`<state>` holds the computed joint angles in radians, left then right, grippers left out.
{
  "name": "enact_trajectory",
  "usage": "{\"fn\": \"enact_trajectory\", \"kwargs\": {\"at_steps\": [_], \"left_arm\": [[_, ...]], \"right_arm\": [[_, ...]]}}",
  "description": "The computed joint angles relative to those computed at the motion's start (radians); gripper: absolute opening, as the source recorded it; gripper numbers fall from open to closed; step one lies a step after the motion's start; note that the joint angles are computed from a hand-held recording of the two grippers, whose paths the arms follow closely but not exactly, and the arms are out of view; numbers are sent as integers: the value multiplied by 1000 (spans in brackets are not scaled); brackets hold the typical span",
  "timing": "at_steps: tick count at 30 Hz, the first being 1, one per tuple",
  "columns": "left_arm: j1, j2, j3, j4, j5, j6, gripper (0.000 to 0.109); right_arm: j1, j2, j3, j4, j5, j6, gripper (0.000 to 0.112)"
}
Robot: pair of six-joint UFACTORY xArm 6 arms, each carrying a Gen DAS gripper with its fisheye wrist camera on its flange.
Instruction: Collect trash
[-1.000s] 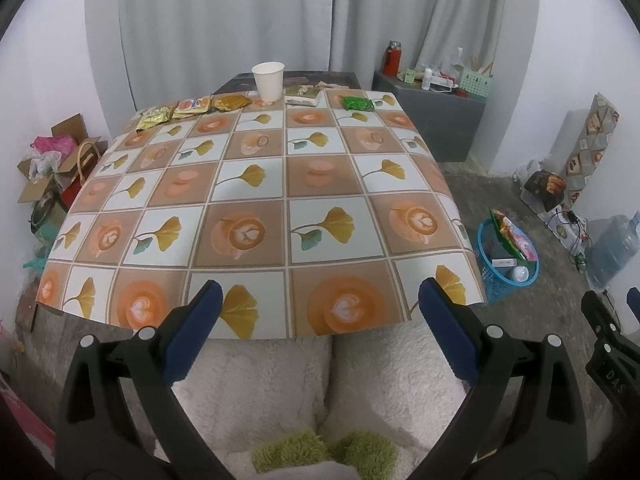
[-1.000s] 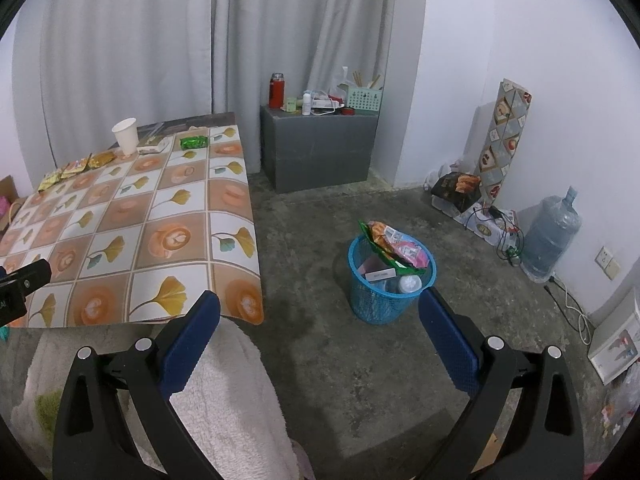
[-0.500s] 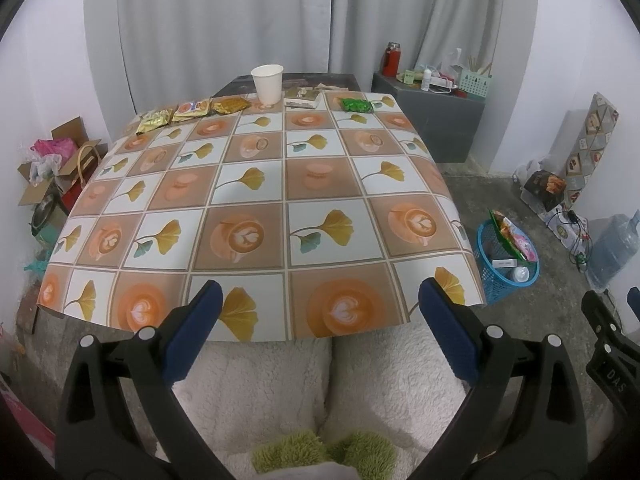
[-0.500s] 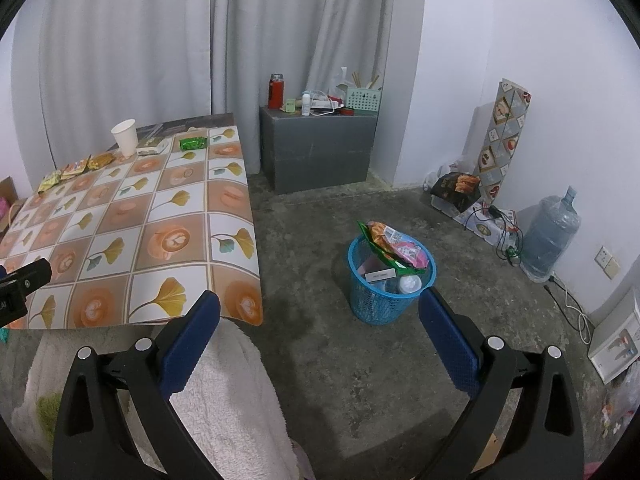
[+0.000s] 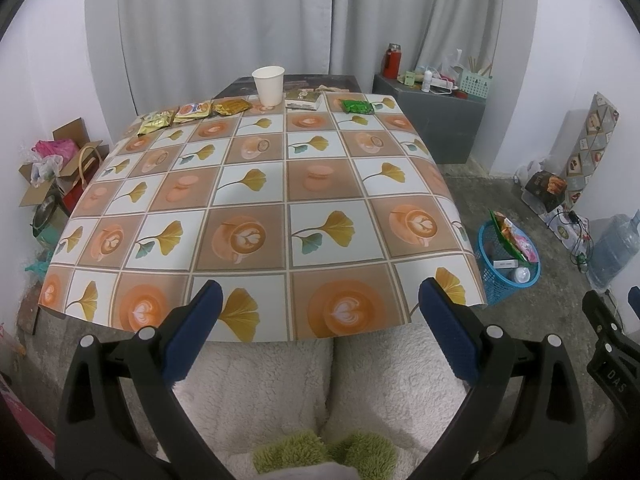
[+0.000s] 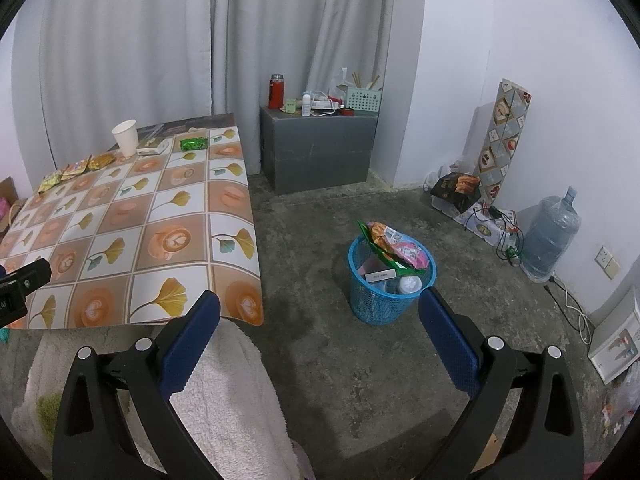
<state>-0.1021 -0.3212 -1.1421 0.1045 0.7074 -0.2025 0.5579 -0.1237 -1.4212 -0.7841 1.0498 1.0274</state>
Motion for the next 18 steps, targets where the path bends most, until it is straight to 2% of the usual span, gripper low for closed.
{"fn": "enact_trajectory", "kwargs": {"at_steps": [18], "left_arm": [[-2,-4,5,7,-2,-7,94]], "right_arm": [[-1,0,-3,1,1,-5,97]]}}
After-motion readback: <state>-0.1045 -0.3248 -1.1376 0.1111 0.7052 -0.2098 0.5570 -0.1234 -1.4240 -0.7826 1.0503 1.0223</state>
